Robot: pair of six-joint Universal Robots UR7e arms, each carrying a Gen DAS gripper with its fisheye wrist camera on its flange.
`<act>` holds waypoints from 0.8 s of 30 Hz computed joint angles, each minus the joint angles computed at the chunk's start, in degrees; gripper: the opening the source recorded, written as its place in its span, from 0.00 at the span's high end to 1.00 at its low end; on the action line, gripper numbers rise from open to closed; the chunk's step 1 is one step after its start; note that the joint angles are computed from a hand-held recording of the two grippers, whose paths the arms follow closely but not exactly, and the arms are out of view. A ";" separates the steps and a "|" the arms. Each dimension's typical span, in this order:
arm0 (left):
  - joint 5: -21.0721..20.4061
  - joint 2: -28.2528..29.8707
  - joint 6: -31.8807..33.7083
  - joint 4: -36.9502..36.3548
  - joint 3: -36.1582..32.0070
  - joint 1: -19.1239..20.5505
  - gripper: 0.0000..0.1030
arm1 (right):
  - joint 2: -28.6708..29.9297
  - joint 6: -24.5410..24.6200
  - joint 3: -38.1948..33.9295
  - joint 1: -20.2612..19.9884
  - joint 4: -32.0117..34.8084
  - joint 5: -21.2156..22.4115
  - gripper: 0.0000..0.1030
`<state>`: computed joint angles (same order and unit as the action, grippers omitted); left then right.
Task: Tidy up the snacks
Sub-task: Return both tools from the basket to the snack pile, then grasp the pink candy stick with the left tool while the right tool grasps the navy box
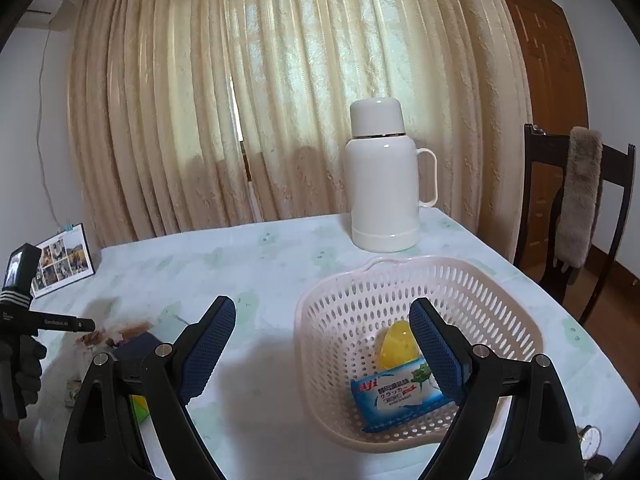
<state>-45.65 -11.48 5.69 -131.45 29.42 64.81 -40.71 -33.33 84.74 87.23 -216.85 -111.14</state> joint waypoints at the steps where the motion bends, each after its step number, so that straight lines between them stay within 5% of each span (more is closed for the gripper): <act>1: 0.16 0.11 0.58 -0.12 0.12 0.01 0.28 | -0.01 -0.02 0.05 -0.02 0.17 0.05 0.14; 10: 0.02 1.47 4.63 -0.95 -0.29 0.29 0.53 | 0.53 -0.45 -0.53 0.20 1.11 -0.63 0.14; 14: -0.58 1.04 5.22 -2.28 0.60 0.38 0.81 | 0.76 -0.56 -0.80 0.31 1.46 -1.09 0.14; 24: -1.41 -1.68 5.31 -7.74 5.11 0.22 0.83 | 2.55 -3.07 -2.80 0.70 1.16 -3.29 0.14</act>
<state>-47.06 -13.16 11.00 -139.19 34.53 65.03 -38.17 -36.40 81.95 87.93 -215.69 -114.43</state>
